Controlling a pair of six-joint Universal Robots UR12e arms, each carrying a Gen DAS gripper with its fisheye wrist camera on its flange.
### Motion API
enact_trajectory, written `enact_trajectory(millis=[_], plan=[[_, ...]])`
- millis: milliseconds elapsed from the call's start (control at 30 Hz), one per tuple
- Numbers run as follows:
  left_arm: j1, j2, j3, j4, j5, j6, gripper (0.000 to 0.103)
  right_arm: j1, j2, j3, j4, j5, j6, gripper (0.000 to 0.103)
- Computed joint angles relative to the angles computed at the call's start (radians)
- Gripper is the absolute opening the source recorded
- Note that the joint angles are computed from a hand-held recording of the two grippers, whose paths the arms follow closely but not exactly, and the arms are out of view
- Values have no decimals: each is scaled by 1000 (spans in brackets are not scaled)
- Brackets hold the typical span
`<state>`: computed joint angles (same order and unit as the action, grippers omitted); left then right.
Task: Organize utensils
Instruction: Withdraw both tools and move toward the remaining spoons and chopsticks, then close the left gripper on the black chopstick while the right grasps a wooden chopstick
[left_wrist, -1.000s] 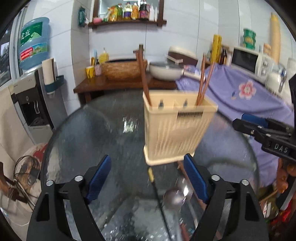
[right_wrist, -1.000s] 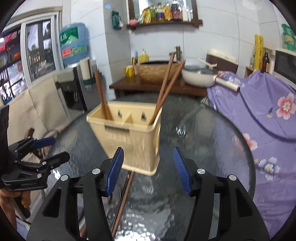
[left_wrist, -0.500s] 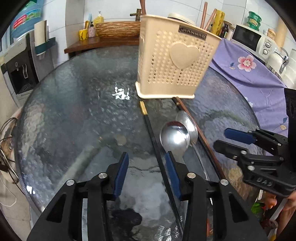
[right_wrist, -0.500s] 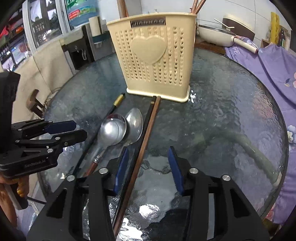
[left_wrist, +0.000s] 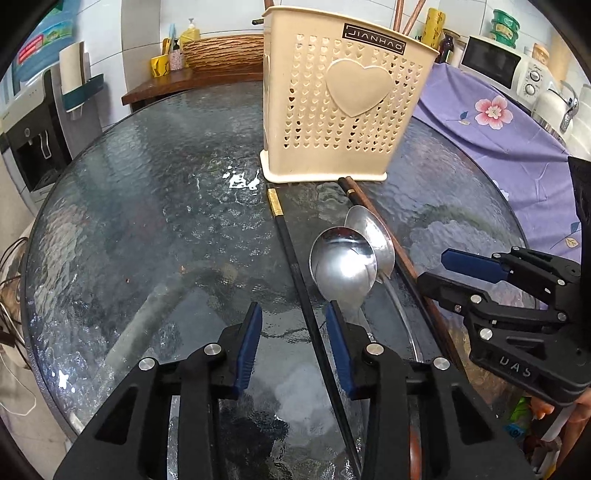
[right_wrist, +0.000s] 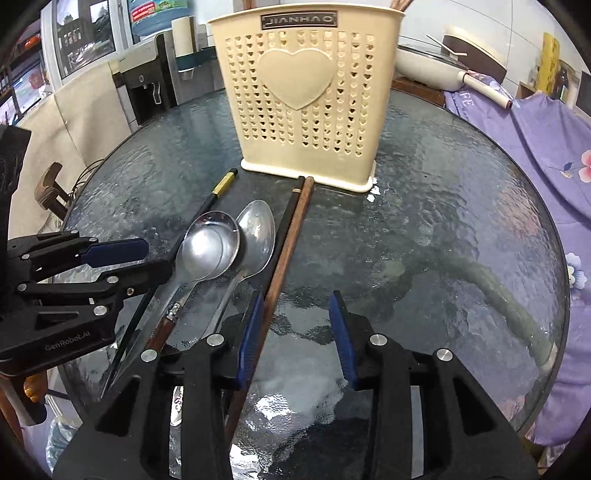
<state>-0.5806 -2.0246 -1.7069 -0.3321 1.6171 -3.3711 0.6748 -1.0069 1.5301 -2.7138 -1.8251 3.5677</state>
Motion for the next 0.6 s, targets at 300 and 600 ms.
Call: enact_trajectory(millis=[300,600], plan=[[-3,-4,12,-25,53,15,32,-4,-6,3,50,-57,22,30],[17,-8,28,-43,31,4,32,-22,-1,-6,30,-15,-4,30]])
